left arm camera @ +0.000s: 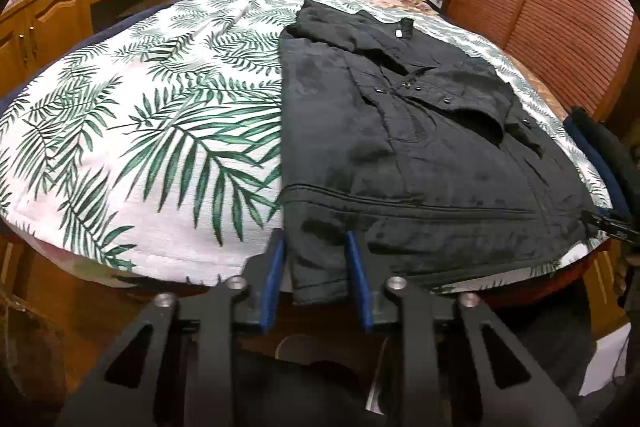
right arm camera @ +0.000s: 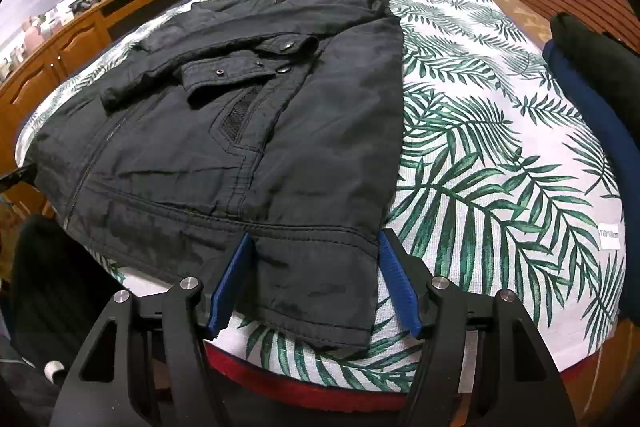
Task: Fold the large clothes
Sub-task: 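Move both grippers, open, to the jacket hem, then close both grippers on the jacket hem and lift it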
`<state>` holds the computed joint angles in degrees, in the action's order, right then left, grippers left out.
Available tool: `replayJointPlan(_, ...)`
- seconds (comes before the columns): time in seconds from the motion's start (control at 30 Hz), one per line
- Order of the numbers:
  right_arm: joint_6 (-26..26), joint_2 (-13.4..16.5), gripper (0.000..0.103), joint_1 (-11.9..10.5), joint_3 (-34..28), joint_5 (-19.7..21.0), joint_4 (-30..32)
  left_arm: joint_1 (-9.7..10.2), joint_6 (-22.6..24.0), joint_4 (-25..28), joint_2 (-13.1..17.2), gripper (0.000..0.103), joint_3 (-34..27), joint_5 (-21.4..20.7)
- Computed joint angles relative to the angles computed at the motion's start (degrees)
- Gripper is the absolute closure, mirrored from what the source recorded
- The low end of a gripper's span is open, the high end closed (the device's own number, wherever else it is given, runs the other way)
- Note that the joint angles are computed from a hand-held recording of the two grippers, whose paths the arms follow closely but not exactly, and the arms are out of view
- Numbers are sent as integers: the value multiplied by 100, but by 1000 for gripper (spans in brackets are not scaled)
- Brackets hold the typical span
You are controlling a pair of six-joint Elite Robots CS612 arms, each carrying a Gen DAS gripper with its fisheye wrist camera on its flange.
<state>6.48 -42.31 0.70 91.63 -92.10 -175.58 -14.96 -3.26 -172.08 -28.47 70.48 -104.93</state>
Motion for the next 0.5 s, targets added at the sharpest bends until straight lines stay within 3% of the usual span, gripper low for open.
replayJointPlan(0.13,-38,-7,38,9,-4,-17,41,-21,19,-147,-81,94,88,28)
replayJointPlan(0.2,-212,-27,67,8,-14,58,77,-16,-6,-300,-128,98,132,-2)
replayJointPlan(0.3,-293,-81,86,-43,-23,440,96,-11,-24,-595,-222,99,198,-47)
replayJointPlan(0.5,-176,-184,92,-95,1,805,-548,-63,186,-1035,-411,100,273,-21)
